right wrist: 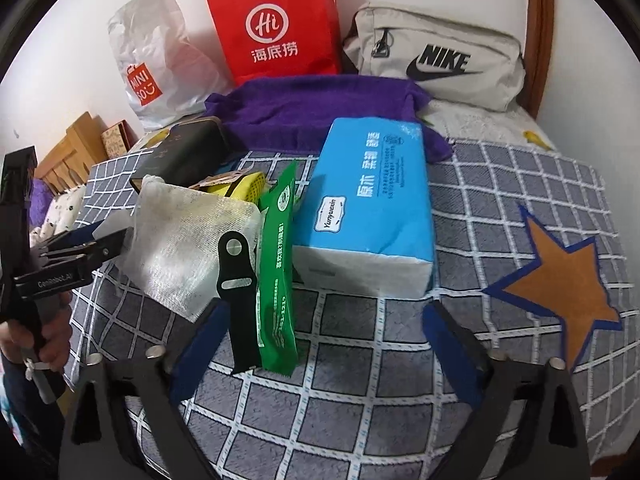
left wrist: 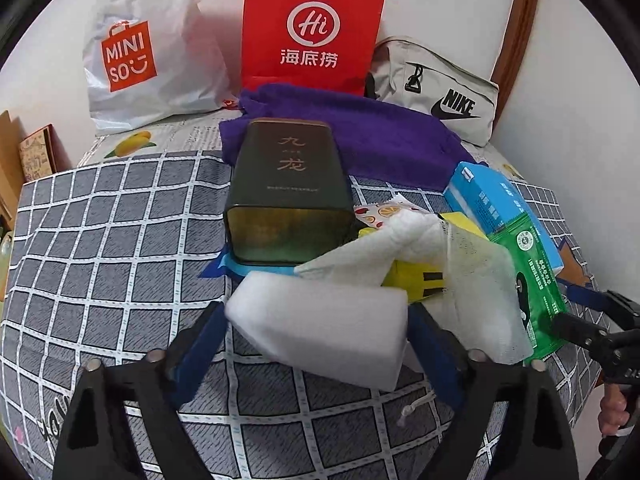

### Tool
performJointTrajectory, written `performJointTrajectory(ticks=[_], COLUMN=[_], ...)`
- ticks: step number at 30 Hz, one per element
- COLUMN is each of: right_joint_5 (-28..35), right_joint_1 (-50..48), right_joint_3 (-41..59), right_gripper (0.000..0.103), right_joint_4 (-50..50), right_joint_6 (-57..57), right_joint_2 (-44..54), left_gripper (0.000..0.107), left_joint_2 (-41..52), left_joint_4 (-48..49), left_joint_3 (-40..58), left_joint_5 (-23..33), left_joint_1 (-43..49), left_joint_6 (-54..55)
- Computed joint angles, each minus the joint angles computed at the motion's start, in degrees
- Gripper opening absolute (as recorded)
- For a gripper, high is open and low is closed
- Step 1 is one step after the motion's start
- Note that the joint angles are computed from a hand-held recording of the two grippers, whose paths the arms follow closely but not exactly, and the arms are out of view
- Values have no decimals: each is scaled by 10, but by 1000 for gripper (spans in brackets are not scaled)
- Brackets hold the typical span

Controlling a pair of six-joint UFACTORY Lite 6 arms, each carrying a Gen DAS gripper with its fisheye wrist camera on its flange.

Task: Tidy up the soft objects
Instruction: 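Grasp the white sponge block with the left tool while the right tool grasps the green wet-wipe packet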

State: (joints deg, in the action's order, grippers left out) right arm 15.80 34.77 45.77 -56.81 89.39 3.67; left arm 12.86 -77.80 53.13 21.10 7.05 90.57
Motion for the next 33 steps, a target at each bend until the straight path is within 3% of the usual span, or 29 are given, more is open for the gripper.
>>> performJointTrajectory(ticks=[3, 8, 14, 20, 33], right_joint_5=[-49, -83, -96, -77, -16], right_joint_1=[-21, -30, -21, -8, 29], right_joint_3=[1, 7, 25, 16, -13], right_gripper=[78, 51, 18, 8, 5], right_joint_4=[-6, -115, -120, -79, -6], right_joint_6=[2, 104, 90, 47, -33], right_joint_2=[19, 40, 54, 23, -58], left_gripper=[85, 84, 83, 81, 76], left_joint_2=[-5, -28, -35, -55, -115], left_joint_4=[-47, -76, -50, -26, 8], left_joint_3=[-13, -35, -34, -45, -69], left_joint_5=[-11, -27, -23, -20, -12], left_joint_1=[-5, -13, -8, -7, 12], left_joint_6=[54, 93, 61, 40, 8])
